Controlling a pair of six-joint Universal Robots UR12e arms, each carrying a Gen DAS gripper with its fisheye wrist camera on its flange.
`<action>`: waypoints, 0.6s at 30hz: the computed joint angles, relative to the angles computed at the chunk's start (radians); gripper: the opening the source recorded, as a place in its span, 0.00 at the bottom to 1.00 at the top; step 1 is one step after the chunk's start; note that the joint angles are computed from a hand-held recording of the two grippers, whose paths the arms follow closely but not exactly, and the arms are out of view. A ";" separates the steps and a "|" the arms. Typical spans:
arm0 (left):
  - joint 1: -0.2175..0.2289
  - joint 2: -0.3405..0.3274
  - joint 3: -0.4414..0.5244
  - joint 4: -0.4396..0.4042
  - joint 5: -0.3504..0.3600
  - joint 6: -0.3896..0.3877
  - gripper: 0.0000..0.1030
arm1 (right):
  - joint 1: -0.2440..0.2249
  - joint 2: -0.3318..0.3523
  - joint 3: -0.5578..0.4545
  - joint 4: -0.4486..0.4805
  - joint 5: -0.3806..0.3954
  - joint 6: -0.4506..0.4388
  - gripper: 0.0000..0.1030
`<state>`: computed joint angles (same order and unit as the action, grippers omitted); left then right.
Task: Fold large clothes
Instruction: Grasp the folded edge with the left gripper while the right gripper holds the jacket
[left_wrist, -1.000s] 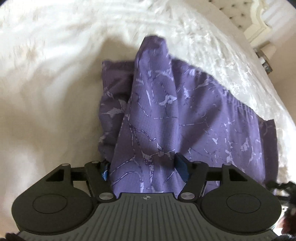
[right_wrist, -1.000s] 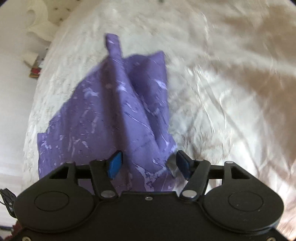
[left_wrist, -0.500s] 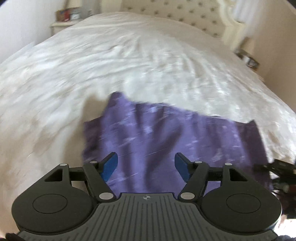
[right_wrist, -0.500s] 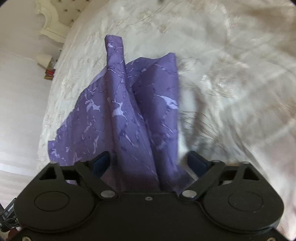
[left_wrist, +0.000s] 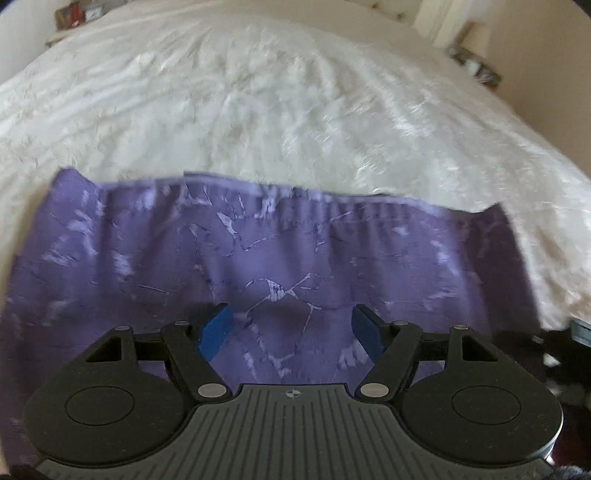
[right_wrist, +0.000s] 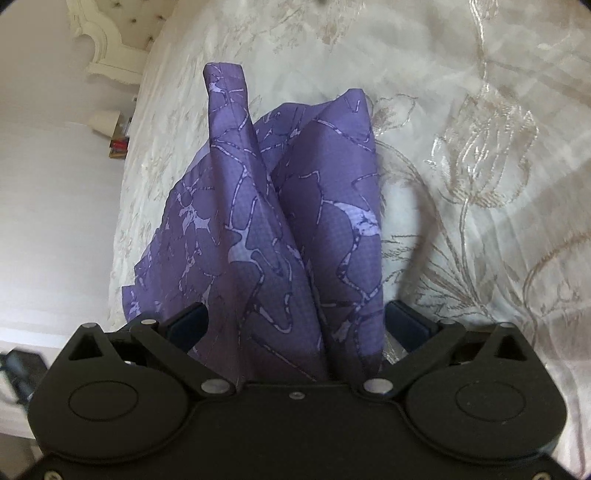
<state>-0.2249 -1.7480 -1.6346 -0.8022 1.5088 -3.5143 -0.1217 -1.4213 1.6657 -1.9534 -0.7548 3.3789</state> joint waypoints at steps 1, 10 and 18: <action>-0.006 -0.014 0.012 -0.026 0.020 -0.007 0.68 | -0.003 0.003 -0.004 0.017 0.010 -0.011 1.00; -0.046 -0.090 0.091 -0.128 0.118 -0.019 1.00 | -0.030 0.017 -0.005 0.096 0.102 -0.083 1.00; -0.039 -0.048 0.062 -0.087 0.102 -0.021 0.57 | -0.049 0.015 0.011 0.117 0.156 -0.118 0.99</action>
<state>-0.2643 -1.7965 -1.5724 -0.8892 1.6108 -3.5350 -0.1704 -1.4059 1.6769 -1.8367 -0.5987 3.2610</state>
